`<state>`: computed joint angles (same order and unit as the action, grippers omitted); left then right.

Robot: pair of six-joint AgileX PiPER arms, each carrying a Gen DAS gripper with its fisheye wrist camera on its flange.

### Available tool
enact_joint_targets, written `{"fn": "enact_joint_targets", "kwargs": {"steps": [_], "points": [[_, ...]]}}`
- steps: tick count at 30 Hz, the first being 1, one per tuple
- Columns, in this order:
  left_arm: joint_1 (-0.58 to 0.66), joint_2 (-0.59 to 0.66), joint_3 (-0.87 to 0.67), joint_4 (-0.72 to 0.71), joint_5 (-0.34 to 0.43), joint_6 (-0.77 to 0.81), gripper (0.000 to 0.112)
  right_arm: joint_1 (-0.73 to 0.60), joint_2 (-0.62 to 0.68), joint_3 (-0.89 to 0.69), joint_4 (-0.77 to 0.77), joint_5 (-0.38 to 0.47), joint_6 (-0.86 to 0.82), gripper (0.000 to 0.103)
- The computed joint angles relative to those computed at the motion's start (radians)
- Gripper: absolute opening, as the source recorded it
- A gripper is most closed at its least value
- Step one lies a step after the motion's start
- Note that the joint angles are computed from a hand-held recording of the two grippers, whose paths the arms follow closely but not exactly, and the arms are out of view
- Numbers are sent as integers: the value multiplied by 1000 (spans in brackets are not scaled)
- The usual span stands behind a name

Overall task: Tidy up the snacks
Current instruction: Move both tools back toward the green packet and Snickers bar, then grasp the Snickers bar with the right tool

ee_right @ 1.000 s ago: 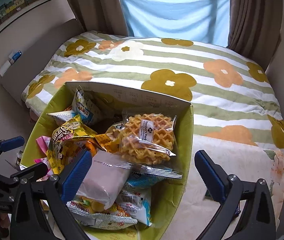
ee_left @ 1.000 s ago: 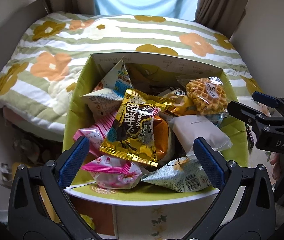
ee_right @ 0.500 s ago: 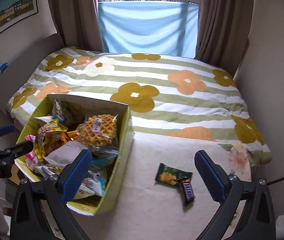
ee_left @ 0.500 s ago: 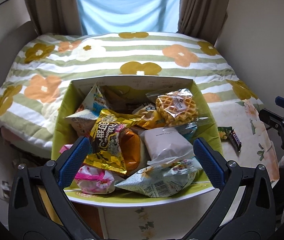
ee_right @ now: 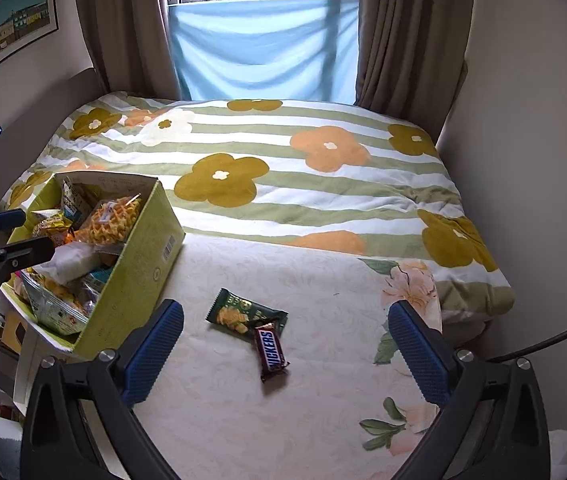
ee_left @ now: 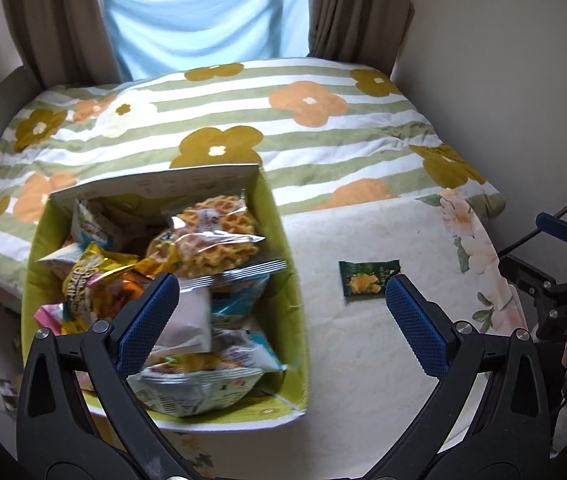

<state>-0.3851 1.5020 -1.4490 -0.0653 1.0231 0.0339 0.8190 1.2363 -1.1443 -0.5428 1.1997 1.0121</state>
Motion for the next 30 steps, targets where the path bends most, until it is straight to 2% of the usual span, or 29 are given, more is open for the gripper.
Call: {"fn": "enact_joint_targets", "kwargs": {"steps": [8, 12, 15, 21, 24, 30], "points": [[-223, 170, -111, 129, 15, -250, 103, -251, -139, 220, 209, -192, -284, 102], [-272, 263, -167, 166, 35, -284, 103, -390, -146, 316, 360, -302, -461, 102], [-294, 340, -212, 197, 51, -256, 103, -437, -112, 374, 422, -376, -543, 100], [-279, 467, -287, 168, 82, -136, 103, -416, -9, 440, 457, -521, -531, 98], [-265, 521, -330, 156, 105, -71, 102, -379, 70, 450, 428, -594, -460, 83], [-249, 595, -401, 146, 137, 35, 102, -337, 206, 454, 379, -715, -337, 67]]}}
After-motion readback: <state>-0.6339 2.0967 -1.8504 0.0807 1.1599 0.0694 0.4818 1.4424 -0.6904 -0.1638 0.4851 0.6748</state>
